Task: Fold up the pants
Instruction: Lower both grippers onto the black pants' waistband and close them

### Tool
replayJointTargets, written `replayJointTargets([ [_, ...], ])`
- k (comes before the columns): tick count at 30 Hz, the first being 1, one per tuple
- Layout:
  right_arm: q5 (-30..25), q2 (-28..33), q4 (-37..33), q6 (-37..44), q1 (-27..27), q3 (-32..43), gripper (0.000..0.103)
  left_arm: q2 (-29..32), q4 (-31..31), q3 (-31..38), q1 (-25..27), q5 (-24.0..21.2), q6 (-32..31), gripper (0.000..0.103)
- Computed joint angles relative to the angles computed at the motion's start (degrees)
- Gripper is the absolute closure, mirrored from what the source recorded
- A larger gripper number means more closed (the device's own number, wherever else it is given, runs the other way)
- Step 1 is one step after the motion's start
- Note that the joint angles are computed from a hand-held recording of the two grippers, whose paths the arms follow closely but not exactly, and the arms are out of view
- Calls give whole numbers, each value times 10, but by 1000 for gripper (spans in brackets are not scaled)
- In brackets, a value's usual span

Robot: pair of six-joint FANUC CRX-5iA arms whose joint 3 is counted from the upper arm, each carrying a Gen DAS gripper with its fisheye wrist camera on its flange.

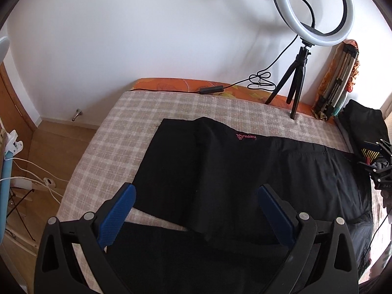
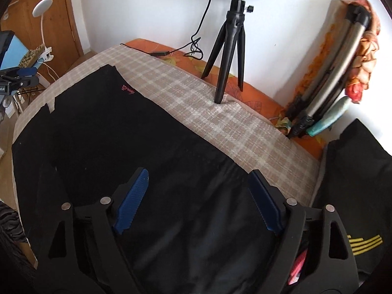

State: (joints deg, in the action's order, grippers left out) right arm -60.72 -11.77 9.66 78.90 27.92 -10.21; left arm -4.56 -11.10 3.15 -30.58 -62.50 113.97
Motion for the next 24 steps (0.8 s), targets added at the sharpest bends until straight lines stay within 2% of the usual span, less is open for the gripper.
replayJointTargets([
  [4, -1, 74, -67, 70, -43, 55, 19, 40, 18, 20, 5, 6, -12, 3],
  [8, -8, 132, -78, 119, -58, 87, 19, 85, 36, 44, 7, 4, -29, 3],
  [11, -27, 166, -119, 164, -83, 120, 19, 110, 57, 55, 15, 9, -37, 3],
  [15, -46, 192, -142, 200, -98, 139, 19, 142, 73, 76, 25, 5, -30, 3],
  [18, -34, 186, -157, 217, -102, 131, 21, 161, 84, 88, 31, 7, -27, 3],
  [20, -26, 180, -169, 232, -103, 125, 33, 172, 92, 95, 37, 8, -21, 3],
  [22, -25, 170, -176, 239, -100, 120, 67, 181, 103, 97, 42, 13, -13, 3],
  [24, -32, 165, -175, 236, -92, 120, 88, 187, 112, 99, 46, 17, -4, 3],
])
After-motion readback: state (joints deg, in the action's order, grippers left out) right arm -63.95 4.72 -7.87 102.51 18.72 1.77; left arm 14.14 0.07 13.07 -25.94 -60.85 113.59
